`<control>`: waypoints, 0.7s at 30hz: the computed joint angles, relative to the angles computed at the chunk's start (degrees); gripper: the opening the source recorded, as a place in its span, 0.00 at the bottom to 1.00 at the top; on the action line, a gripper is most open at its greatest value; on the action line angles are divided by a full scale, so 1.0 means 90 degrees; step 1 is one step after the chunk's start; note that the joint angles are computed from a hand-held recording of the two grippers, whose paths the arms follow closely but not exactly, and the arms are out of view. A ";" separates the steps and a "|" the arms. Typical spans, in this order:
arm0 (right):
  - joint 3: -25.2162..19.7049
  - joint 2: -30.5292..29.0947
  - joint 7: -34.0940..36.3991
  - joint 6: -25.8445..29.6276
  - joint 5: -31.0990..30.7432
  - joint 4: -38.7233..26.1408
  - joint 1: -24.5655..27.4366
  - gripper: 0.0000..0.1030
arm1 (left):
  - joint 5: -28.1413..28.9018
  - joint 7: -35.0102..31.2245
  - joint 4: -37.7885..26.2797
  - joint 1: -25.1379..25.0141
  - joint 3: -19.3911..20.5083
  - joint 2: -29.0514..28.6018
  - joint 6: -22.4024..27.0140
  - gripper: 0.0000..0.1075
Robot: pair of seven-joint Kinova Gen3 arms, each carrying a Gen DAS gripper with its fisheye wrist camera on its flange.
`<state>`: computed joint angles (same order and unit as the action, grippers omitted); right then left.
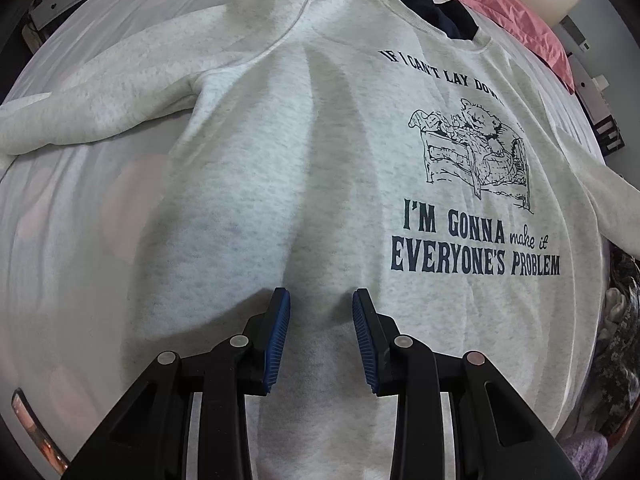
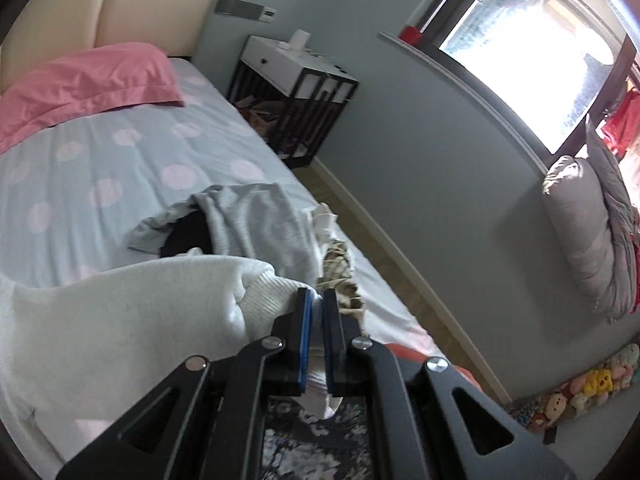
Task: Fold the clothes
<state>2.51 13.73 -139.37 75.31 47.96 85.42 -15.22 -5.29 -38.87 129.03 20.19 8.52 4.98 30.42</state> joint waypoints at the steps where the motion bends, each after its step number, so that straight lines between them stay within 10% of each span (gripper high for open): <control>1: 0.0065 0.0113 -0.0017 -0.0025 0.0018 -0.0027 0.0082 0.05 | -0.0021 0.0015 -0.0014 0.0002 -0.0004 0.0032 0.0012 0.32; 12: 0.0294 0.0570 0.0193 -0.0599 -0.0628 0.0064 0.0404 0.11 | -0.0484 0.0431 -0.0303 0.0241 -0.0080 0.0244 0.0212 0.32; 21: -0.0364 -0.1107 -0.0630 -0.1514 -0.0769 0.1343 0.0068 0.15 | -0.1320 0.1048 -0.0116 0.0395 0.0149 -0.0539 0.0068 0.39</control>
<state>-0.76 3.77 -145.04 61.69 41.04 97.51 -14.61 -17.18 -29.44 127.98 23.74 9.86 0.12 31.03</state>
